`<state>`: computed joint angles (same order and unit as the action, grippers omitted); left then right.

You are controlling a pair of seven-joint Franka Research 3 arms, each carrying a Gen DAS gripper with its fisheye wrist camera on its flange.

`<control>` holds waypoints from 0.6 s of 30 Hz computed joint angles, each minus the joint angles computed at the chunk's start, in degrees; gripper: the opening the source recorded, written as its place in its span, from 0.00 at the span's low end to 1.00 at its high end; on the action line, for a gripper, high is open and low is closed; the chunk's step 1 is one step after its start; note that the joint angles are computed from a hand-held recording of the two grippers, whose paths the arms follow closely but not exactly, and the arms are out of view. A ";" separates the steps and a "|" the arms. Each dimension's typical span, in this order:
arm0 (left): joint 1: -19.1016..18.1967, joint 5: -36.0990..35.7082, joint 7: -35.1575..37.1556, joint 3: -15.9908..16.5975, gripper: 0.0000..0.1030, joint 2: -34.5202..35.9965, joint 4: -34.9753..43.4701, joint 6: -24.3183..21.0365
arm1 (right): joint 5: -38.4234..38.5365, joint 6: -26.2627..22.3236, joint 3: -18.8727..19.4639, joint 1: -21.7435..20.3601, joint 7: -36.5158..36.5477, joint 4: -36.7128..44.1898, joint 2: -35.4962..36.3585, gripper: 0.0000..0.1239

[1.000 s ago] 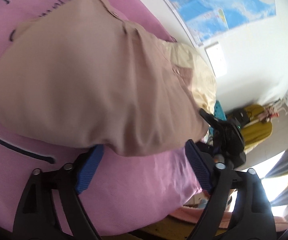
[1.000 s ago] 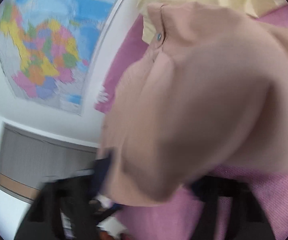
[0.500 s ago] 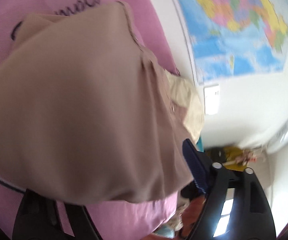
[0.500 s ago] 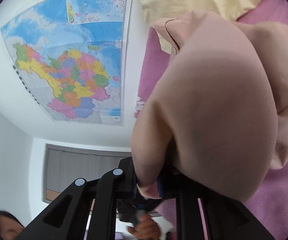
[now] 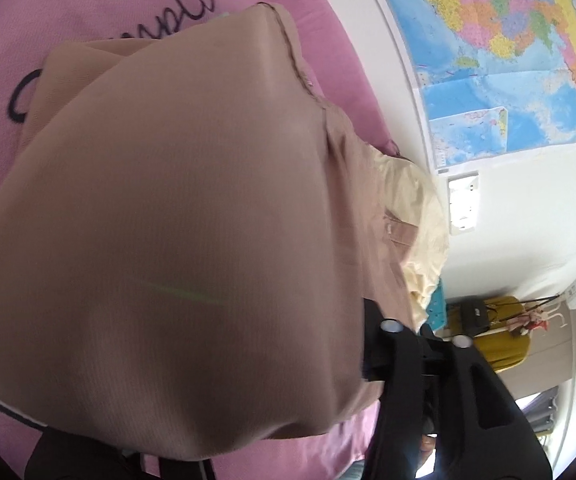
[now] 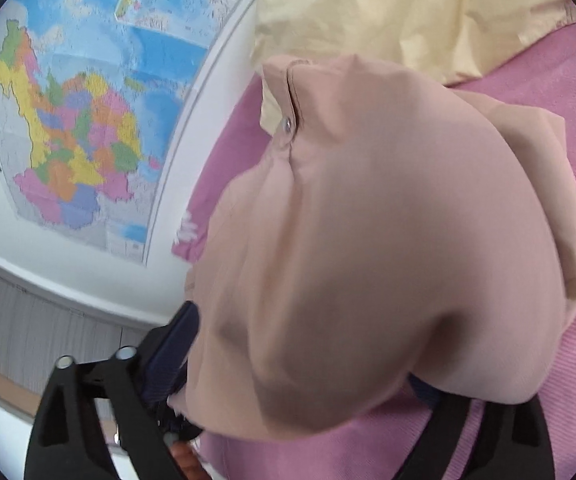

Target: Fold large clothes

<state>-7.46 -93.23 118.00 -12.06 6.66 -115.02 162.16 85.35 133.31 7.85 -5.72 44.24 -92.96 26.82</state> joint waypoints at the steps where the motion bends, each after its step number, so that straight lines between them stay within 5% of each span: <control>1: 0.22 -1.94 1.72 0.02 0.64 -0.07 0.02 -0.61 | 0.56 1.90 0.10 0.59 -0.02 0.10 0.01 0.77; 3: -0.01 -1.80 1.04 0.03 0.71 0.78 1.47 -0.31 | 1.71 4.71 0.30 1.26 -0.05 0.03 -0.13 0.78; 5: -0.49 1.42 -1.44 -0.13 0.70 1.83 2.65 1.30 | 0.25 5.00 0.17 1.73 1.72 1.58 0.90 0.68; 6: -0.67 5.45 -4.64 -0.15 0.67 2.31 2.96 1.91 | -1.17 4.01 0.10 1.61 3.39 2.58 1.71 0.40; 8: -1.38 15.65 -14.09 1.08 0.35 3.18 2.90 1.56 | -3.80 -1.27 0.40 0.10 7.06 5.89 4.92 0.18; 11: 3.05 10.12 -11.83 -1.66 0.23 3.58 3.17 -2.21 | -4.39 -3.00 1.48 -1.36 3.68 5.86 4.55 0.11; 18: 4.29 16.38 -12.43 -1.23 0.15 3.17 6.17 -3.15 | -6.80 -2.32 1.46 0.28 -4.88 7.67 0.99 0.08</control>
